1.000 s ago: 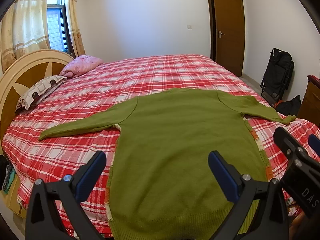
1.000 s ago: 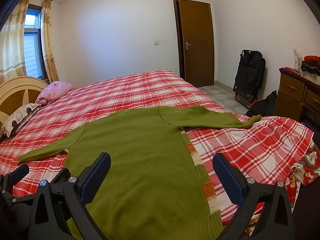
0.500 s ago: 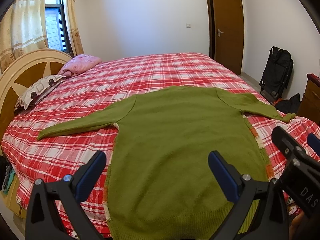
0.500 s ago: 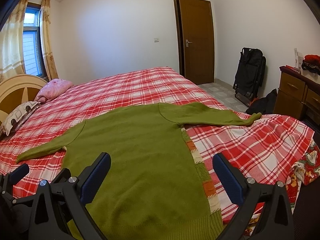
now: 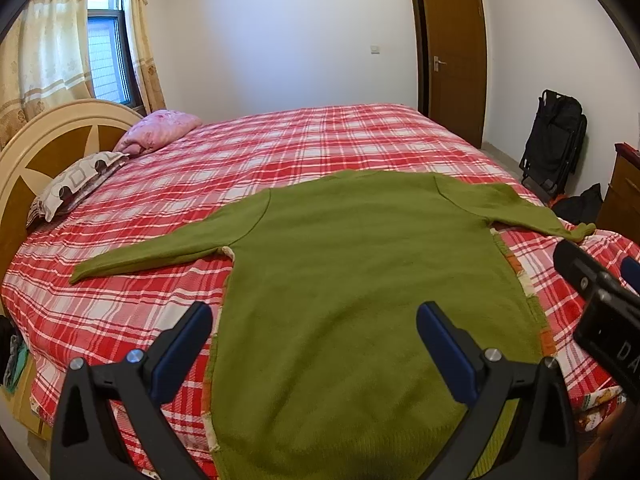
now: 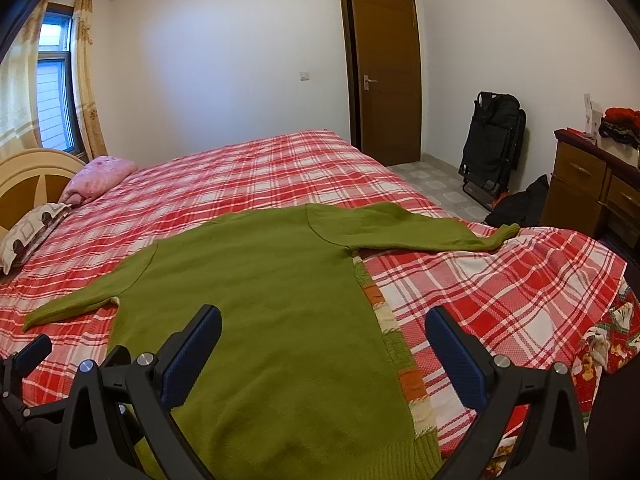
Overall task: Fold small clothes
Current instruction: 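Grasp the cuff of the sleeve with the right gripper and lift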
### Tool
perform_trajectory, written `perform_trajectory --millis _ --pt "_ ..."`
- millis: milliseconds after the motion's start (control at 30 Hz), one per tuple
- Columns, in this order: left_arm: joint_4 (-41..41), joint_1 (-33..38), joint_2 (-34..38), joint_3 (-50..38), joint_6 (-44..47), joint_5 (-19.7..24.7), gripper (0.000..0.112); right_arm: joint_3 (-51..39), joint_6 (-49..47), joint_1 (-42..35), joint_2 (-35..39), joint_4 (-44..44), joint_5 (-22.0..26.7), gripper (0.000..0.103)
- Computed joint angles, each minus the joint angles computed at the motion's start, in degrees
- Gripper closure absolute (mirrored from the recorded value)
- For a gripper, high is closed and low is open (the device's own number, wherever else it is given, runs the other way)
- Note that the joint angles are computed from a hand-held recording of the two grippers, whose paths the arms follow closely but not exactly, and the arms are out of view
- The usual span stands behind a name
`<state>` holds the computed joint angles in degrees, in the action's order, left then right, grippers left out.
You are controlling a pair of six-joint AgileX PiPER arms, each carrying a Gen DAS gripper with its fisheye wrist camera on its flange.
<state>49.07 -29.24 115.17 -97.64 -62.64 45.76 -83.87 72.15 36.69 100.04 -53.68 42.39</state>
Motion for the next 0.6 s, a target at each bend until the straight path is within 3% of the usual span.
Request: perform_trajectory --millis 167,333,467,600 --pt "-0.98 1.36 1.09 -1.14 1.75 -1.88 0.009 -1.48 -2.91 -2.71 1.88 2.73 -1.94 0.001" --pt "-2.71 3.36 2.80 -3.18 4.84 -5.18 0.009 -3.45 -7.43 -10.08 3.95 7.75 -6.81 0.001" --pt "-5.53 4.59 5.94 -7.95 9.85 -5.46 0.009 -10.72 -16.96 -18.54 7.78 17.41 -5.61 0.001" --pt "-7.19 5.38 9.21 -12.82 13.83 -5.47 0.009 -25.83 -28.41 -29.11 15.97 25.88 0.57 0.002"
